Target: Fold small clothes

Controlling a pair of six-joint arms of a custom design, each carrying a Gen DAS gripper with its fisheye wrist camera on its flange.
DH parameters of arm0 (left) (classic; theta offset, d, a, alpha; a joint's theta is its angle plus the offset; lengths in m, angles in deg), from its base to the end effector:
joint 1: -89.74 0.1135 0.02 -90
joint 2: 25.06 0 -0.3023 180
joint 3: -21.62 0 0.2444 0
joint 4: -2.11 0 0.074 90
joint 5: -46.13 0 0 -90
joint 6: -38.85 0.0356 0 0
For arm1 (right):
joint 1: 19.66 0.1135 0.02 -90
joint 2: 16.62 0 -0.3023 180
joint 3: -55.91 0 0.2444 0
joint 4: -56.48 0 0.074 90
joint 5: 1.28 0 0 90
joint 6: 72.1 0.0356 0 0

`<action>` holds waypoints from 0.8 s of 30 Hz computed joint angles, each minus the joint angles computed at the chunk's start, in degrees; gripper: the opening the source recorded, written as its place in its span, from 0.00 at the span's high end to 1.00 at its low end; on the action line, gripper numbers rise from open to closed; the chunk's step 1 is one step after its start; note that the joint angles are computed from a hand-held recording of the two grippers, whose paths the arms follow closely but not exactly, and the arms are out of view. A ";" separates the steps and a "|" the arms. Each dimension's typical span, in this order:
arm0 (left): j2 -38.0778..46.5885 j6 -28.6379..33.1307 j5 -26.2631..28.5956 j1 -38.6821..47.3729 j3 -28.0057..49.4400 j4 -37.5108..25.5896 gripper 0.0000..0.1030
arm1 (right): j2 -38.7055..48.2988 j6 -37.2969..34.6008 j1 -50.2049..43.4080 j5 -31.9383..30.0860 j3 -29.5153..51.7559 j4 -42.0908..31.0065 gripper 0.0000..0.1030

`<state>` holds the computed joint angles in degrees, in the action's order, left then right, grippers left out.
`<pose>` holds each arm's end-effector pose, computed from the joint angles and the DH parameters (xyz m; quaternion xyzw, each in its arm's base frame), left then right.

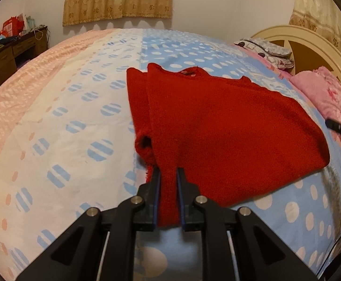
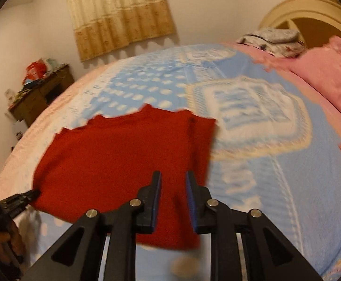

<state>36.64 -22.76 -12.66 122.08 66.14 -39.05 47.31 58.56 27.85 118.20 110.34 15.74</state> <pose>0.1493 0.0727 0.2186 0.0414 0.9286 -0.0905 0.3575 0.1449 0.1322 0.2640 0.0320 0.9130 0.0569 0.4027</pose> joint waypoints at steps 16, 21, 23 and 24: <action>-2.46 -0.26 -3.69 -2.41 -1.47 2.10 0.83 | 12.50 -3.86 -2.69 -6.49 -2.26 6.83 0.53; -3.79 -0.93 -5.65 -3.98 -2.25 3.03 0.83 | 13.07 -4.05 -1.47 -4.37 -2.76 7.50 0.52; -4.34 -1.01 -6.15 -4.31 -2.63 3.40 0.83 | 13.23 -3.93 -0.59 -3.04 -3.40 8.38 0.52; -4.71 -1.09 -6.38 -4.49 -2.85 3.58 0.82 | 13.28 -3.87 -0.22 -2.48 -3.50 8.53 0.52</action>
